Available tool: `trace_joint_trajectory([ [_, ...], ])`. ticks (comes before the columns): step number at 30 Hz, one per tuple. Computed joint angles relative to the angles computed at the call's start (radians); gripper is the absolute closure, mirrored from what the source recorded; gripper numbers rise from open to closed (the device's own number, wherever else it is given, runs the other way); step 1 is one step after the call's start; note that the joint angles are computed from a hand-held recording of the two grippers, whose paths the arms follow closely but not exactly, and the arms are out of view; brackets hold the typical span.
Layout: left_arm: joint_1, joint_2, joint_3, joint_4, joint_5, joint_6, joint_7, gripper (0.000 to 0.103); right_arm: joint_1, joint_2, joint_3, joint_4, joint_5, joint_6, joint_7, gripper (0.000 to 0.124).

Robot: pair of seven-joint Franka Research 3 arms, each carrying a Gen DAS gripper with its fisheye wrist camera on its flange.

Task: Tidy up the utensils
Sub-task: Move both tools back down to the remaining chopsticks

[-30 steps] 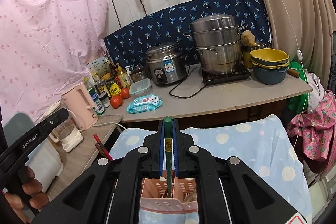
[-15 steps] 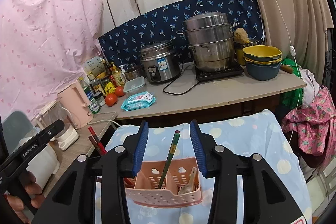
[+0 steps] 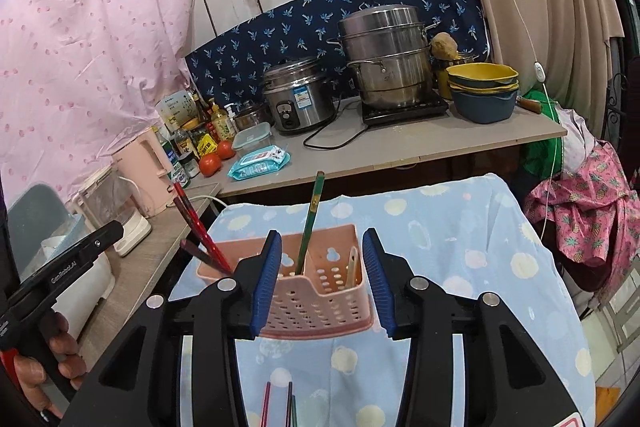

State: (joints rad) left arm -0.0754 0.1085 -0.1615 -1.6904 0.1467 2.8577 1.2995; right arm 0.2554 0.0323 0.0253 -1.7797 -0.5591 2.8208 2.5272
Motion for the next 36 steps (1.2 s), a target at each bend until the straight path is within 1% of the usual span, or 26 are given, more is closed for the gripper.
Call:
trace_joint_trajectory([
  [3, 0.003, -0.030, -0.003, -0.046, -0.020, -0.003, 0.011, 0.068, -0.001, -0.041, 0.009, -0.065, -0.019, 0.003, 0.027, 0.082],
  [8, -0.002, -0.084, -0.002, -0.132, -0.051, 0.000, 0.030, 0.068, -0.025, -0.098, 0.043, -0.164, 0.006, 0.012, 0.037, 0.082],
  [12, -0.012, -0.139, 0.004, -0.230, -0.074, 0.006, 0.044, 0.068, -0.047, -0.141, 0.075, -0.240, 0.025, 0.011, 0.041, 0.082],
  [15, -0.023, -0.177, 0.013, -0.304, -0.106, -0.005, 0.066, 0.068, -0.061, -0.178, 0.103, -0.303, 0.035, -0.004, 0.042, 0.082],
  [20, -0.044, -0.236, 0.027, -0.427, -0.134, -0.025, 0.092, 0.068, -0.070, -0.234, 0.142, -0.413, 0.091, -0.032, 0.006, 0.082],
  [23, -0.061, -0.268, 0.041, -0.497, -0.166, -0.040, 0.114, 0.068, -0.062, -0.262, 0.162, -0.475, 0.131, -0.048, -0.025, 0.082],
  [29, -0.086, -0.325, 0.053, -0.606, -0.190, -0.072, 0.135, 0.068, -0.036, -0.305, 0.198, -0.576, 0.214, -0.054, -0.077, 0.082],
  [32, -0.094, -0.353, 0.051, -0.655, -0.183, -0.073, 0.133, 0.068, -0.025, -0.314, 0.216, -0.602, 0.240, -0.060, -0.098, 0.082],
  [36, -0.110, -0.373, 0.057, -0.687, -0.184, -0.080, 0.143, 0.068, -0.010, -0.316, 0.232, -0.616, 0.262, -0.068, -0.126, 0.082],
])
